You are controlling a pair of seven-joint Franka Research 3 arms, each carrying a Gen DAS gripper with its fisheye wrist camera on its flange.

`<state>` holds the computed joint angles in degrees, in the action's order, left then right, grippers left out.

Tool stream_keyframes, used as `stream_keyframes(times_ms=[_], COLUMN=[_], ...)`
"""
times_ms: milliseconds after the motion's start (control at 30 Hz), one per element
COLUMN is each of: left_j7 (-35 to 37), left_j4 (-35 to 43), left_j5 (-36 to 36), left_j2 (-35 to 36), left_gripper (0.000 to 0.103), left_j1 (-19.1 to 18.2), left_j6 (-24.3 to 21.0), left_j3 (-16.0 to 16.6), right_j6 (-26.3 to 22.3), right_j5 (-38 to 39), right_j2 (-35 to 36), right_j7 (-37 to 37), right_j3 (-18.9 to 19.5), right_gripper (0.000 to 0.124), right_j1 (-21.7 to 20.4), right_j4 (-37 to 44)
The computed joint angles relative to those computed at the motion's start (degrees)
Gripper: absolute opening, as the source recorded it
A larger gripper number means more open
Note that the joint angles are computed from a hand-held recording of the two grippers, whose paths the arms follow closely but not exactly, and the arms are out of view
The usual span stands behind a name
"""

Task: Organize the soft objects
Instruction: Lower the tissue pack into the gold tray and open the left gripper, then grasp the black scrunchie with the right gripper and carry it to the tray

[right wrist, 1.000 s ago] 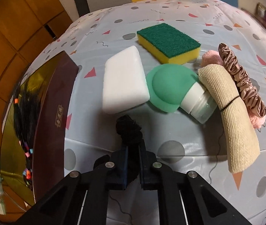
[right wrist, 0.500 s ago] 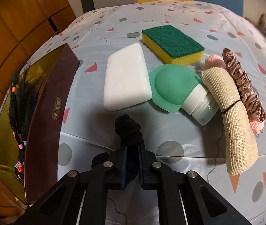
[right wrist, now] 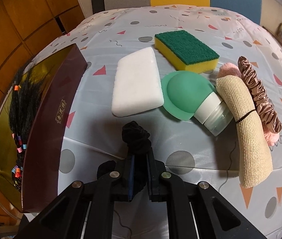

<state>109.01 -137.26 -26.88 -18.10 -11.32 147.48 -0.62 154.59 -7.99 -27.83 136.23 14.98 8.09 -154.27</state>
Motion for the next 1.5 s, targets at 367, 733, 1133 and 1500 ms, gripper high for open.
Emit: stream_keyframes(times_ms=[367, 733, 1133, 1500], left_j7=[-4.8, -5.1, -4.3, -6.7], left_j4=[12.1, 13.9, -5.1, -14.3], left_j5=[3.8, 5.6, 8.3, 12.1], left_j2=[13.2, 15.8, -4.9, -16.5], left_gripper=[0.058, 0.081, 0.081, 0.081], left_j1=[2.8, 4.9, -1.0, -4.7], left_j6=[0.6, 2.6, 10.3, 8.0], left_j3=[-4.6, -7.7, -1.8, 3.3], right_j6=[1.0, 1.5, -1.4, -5.0], right_j5=[-0.3, -0.2, -5.5, -10.5], right_j2=[-0.5, -0.9, -0.4, -0.1], right_j7=[0.4, 0.3, 4.9, 10.2], right_j3=[0.2, 0.7, 4.0, 4.2], right_gripper=[0.009, 0.009, 0.009, 0.010], right_j1=[0.0, -0.4, -2.4, -1.5], right_j4=[-0.7, -1.3, 0.5, 2.1])
